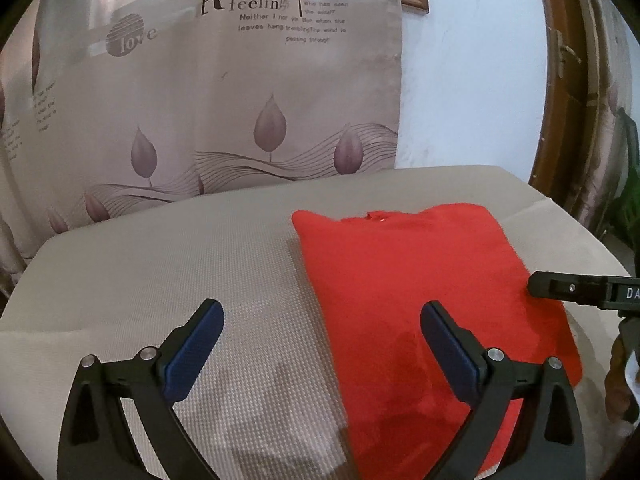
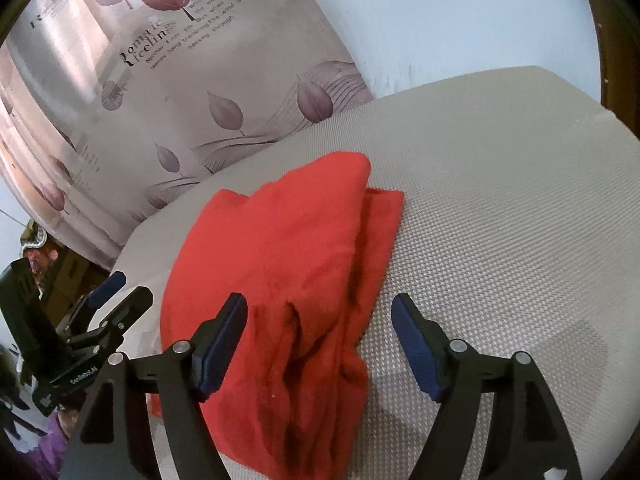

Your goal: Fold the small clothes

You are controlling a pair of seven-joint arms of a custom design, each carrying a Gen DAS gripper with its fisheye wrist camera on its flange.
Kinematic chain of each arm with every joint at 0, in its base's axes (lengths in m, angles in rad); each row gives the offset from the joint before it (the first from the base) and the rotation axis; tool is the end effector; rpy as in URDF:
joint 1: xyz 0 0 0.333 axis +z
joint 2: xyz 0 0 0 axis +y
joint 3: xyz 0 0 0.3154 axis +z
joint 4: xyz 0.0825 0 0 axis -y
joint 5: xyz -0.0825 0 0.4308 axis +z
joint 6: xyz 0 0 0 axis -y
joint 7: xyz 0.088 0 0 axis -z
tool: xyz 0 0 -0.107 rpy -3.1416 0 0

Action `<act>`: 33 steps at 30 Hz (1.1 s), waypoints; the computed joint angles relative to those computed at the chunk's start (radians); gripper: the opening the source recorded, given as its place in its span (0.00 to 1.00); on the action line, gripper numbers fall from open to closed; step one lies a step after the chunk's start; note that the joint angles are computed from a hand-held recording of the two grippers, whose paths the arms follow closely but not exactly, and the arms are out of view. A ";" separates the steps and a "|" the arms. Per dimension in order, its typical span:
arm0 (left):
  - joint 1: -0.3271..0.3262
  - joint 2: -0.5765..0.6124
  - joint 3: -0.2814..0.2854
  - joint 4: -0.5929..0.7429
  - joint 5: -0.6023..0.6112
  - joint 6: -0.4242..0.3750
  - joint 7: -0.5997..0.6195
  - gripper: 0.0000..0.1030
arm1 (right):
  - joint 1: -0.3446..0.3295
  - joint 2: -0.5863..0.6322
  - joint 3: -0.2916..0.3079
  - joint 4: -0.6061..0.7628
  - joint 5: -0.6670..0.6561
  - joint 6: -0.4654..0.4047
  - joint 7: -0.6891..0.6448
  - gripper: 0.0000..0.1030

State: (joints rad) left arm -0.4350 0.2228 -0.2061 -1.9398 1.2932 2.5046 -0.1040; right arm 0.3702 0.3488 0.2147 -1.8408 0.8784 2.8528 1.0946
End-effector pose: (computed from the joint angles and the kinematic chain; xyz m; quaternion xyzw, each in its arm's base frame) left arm 0.5356 -0.4016 0.3783 -0.6595 0.6068 -0.2884 0.3371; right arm 0.6191 0.3458 0.3746 -0.7246 0.5618 0.0152 0.3989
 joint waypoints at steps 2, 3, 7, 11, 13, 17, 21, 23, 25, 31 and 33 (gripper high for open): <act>0.000 0.006 0.000 0.006 -0.005 -0.007 0.009 0.96 | 0.005 0.009 -0.007 0.009 -0.012 -0.003 0.018 0.73; -0.001 0.009 0.001 0.008 -0.008 -0.011 0.013 0.96 | 0.003 0.017 -0.007 0.017 -0.013 -0.012 0.024 0.73; 0.000 0.020 0.003 0.017 -0.026 -0.014 0.033 0.96 | -0.007 0.035 -0.006 0.037 -0.009 -0.034 0.034 0.75; -0.001 0.031 0.008 0.025 -0.038 -0.016 0.045 0.96 | -0.008 0.050 -0.006 0.055 -0.018 -0.045 0.042 0.77; -0.001 0.037 0.011 0.030 -0.040 -0.015 0.049 0.97 | -0.006 0.054 -0.007 0.061 -0.027 -0.046 0.048 0.78; 0.000 0.044 0.017 0.035 -0.046 -0.006 0.054 0.98 | -0.007 0.066 -0.009 0.076 -0.037 -0.054 0.057 0.79; 0.005 0.048 0.022 0.037 -0.054 0.010 0.055 1.00 | -0.014 0.073 -0.004 0.085 -0.033 -0.063 0.058 0.80; 0.015 0.049 0.024 0.034 -0.065 0.045 0.058 1.00 | -0.014 0.077 -0.004 0.089 -0.034 -0.066 0.058 0.80; 0.038 0.047 0.027 0.021 -0.092 0.124 0.064 1.00 | -0.018 0.079 0.000 0.092 -0.029 -0.071 0.051 0.80; 0.133 0.076 0.033 -0.030 -0.277 0.474 0.146 1.00 | -0.049 0.088 0.026 0.102 0.037 -0.097 -0.010 0.80; 0.153 0.093 0.035 -0.044 -0.340 0.570 0.185 1.00 | -0.057 0.093 0.032 0.108 0.059 -0.115 -0.037 0.80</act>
State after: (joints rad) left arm -0.2820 0.3154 -0.1707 -1.9839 0.9527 3.0742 0.0815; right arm 0.3132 0.4416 0.2464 -1.7326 0.9371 2.7379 1.0576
